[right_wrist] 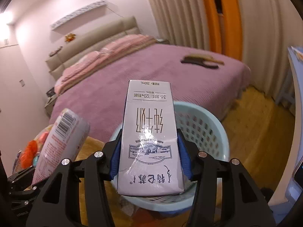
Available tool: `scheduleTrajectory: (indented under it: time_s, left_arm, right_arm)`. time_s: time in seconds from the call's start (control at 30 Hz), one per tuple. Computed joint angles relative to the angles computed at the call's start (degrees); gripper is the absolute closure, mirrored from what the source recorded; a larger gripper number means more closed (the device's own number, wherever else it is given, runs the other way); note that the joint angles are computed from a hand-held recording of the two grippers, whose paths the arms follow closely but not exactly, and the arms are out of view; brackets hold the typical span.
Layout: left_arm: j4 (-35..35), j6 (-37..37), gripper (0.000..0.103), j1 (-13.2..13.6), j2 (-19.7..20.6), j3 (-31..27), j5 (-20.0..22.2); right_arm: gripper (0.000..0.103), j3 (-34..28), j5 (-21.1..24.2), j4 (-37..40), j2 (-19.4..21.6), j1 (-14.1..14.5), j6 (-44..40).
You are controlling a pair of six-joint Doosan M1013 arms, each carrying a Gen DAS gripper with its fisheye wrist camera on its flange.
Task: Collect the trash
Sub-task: 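Carry the spray can and carton to the wastebasket and open both tools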
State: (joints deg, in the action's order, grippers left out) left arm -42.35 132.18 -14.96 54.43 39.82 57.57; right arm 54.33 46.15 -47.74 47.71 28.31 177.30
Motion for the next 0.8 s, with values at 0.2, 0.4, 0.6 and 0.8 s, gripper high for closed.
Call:
scheduleTrajectory:
  time_s: [0.2, 0.4, 0.6, 0.8]
  left_arm:
    - [3.2, -5.8, 0.056, -1.8, 5.2, -8.7, 5.8]
    - [5.3, -11.6, 0.056, -2.7, 10.4, -17.5, 12.2]
    - [-0.2, -14.4, 0.041, -1.7, 10.9, -17.6, 13.5]
    - [-4.5, -8.7, 0.041, -0.6, 5.6, -8.4, 8.9]
  right_arm:
    - [0.054, 0.5, 0.5, 7.1, 0.7, -1.7, -1.7]
    - [0.054, 1.2, 0.2, 10.9, 0.9, -2.8, -2.0]
    - [0.046, 1.7, -1.0, 11.9, 1.0, -3.3, -1.4]
    - [0.045, 1.9, -1.9, 11.1, 0.7, -2.9, -1.8]
